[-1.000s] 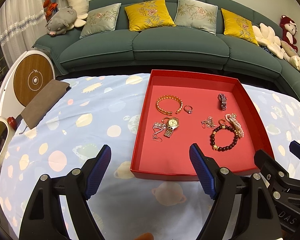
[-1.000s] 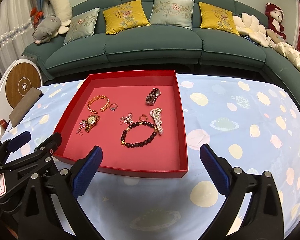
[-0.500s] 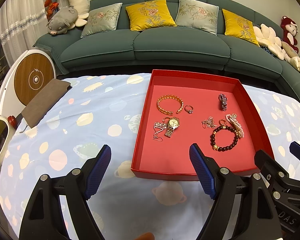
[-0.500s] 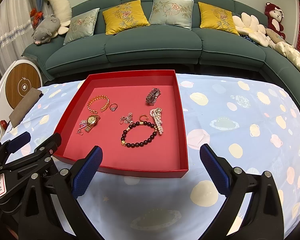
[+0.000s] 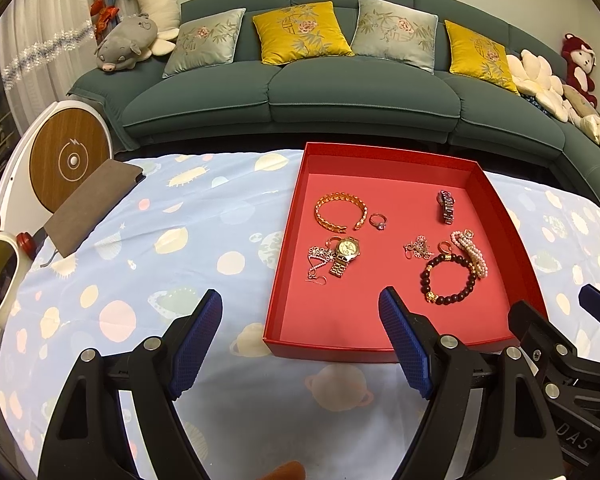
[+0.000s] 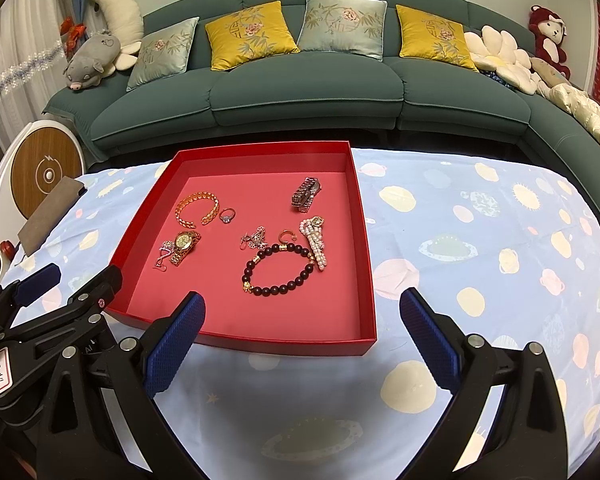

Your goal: Organize jewelry

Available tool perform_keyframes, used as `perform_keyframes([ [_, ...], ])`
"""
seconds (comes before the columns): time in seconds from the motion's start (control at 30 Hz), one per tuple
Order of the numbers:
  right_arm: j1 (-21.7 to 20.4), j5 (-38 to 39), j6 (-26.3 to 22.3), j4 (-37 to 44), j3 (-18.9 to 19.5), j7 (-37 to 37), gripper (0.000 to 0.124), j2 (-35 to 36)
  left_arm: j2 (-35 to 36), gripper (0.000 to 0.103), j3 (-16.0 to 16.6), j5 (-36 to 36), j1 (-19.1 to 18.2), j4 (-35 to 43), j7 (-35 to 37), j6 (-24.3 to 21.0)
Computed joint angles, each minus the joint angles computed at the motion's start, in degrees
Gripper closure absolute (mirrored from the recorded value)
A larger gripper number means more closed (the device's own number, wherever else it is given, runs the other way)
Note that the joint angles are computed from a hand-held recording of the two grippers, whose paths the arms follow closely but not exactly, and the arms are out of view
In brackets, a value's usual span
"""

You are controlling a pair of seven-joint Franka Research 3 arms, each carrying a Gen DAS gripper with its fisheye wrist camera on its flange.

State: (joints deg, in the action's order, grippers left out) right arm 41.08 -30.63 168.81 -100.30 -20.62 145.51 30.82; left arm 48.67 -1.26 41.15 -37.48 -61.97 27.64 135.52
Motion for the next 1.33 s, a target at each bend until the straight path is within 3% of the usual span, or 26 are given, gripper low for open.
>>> perform_keyframes([
  [1.33, 0.35, -1.7, 0.2, -0.47, -0.21, 1.7, 0.028, -0.43, 0.08, 0.026, 0.32, 0.48, -0.61, 0.31, -1.69, -0.99],
])
